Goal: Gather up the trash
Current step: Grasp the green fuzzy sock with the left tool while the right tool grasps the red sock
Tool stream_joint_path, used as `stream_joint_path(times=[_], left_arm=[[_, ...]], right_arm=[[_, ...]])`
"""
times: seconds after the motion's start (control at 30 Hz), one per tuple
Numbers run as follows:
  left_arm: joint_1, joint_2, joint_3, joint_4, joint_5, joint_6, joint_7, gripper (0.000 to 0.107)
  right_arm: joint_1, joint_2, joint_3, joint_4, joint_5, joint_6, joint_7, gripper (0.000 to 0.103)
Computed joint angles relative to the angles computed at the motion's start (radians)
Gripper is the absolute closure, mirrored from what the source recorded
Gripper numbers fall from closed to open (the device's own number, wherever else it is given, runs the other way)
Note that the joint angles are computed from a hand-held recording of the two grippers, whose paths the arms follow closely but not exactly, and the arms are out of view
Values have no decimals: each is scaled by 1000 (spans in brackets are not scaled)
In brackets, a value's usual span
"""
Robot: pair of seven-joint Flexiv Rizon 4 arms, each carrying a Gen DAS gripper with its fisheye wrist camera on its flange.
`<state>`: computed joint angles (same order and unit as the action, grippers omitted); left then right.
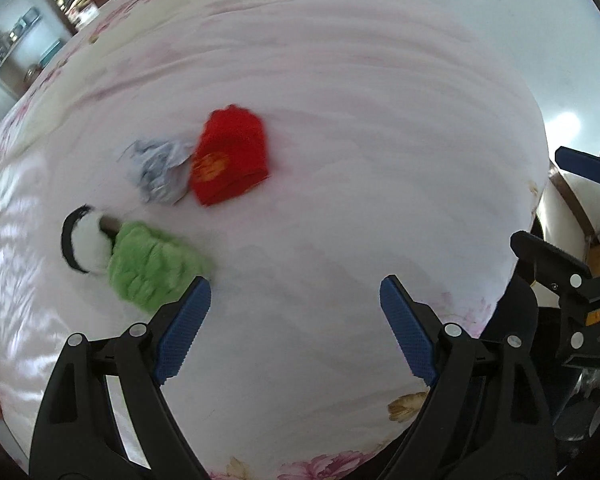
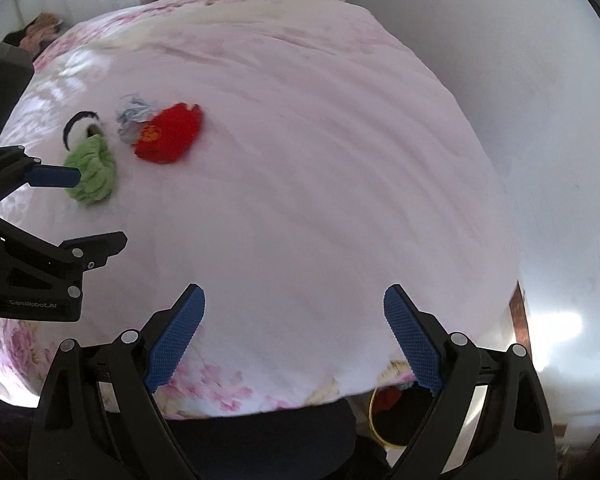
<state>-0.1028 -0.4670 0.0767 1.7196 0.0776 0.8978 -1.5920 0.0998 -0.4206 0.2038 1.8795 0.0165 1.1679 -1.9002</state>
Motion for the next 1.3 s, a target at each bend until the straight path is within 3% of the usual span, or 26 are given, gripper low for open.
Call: stream_joint_path(times=[0.8, 1.1, 1.3], left_arm=[[85, 15, 42, 44, -23, 11, -150, 14], [82, -67, 68, -23, -20, -39, -259, 10], [104, -135, 56, -59, -69, -84, -309, 13]], right_arm=[[90, -154, 29, -231, -60, -121, -119, 14], [114, -232, 44, -347, -71, -204, -209, 12], [152, -318, 47, -466, -100, -273, -306, 12]])
